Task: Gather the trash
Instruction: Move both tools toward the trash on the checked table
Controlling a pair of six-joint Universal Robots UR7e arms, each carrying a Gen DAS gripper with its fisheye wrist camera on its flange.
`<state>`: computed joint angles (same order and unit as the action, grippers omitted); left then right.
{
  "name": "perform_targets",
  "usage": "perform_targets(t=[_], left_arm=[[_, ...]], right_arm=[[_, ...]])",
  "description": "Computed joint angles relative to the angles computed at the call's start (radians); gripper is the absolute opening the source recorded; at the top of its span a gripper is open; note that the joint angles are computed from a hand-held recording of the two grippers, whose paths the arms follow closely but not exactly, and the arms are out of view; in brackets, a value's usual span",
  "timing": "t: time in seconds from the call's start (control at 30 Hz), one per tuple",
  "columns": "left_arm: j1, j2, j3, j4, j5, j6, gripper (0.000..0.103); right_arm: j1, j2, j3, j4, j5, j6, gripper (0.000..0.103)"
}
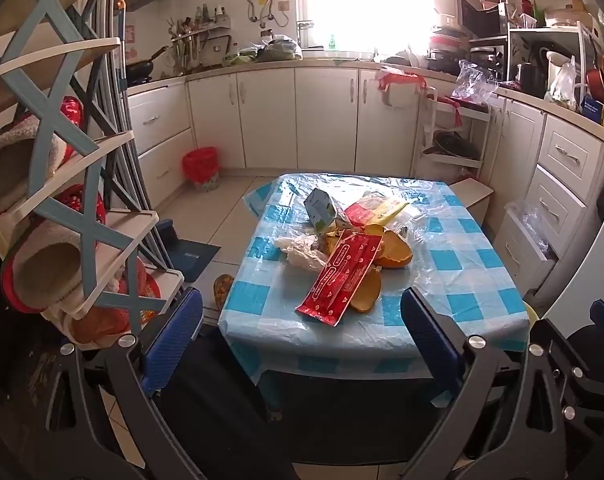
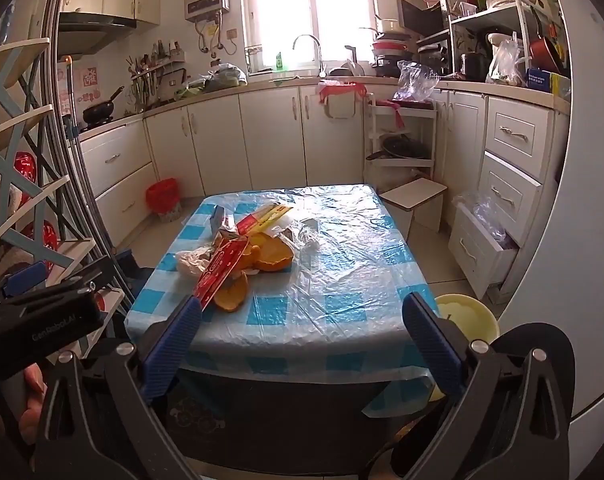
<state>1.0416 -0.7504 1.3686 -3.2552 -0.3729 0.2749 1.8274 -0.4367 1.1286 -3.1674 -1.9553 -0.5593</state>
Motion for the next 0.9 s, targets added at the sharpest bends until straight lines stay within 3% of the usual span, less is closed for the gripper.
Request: perform_targets(t=[0.9], left_arm=[[0.002, -0.003, 0.008, 0.010, 0.001, -0.015, 0.095]], right_arm=[[-0.004, 0.004, -0.006, 0.017, -0.003, 0.004, 0.097]])
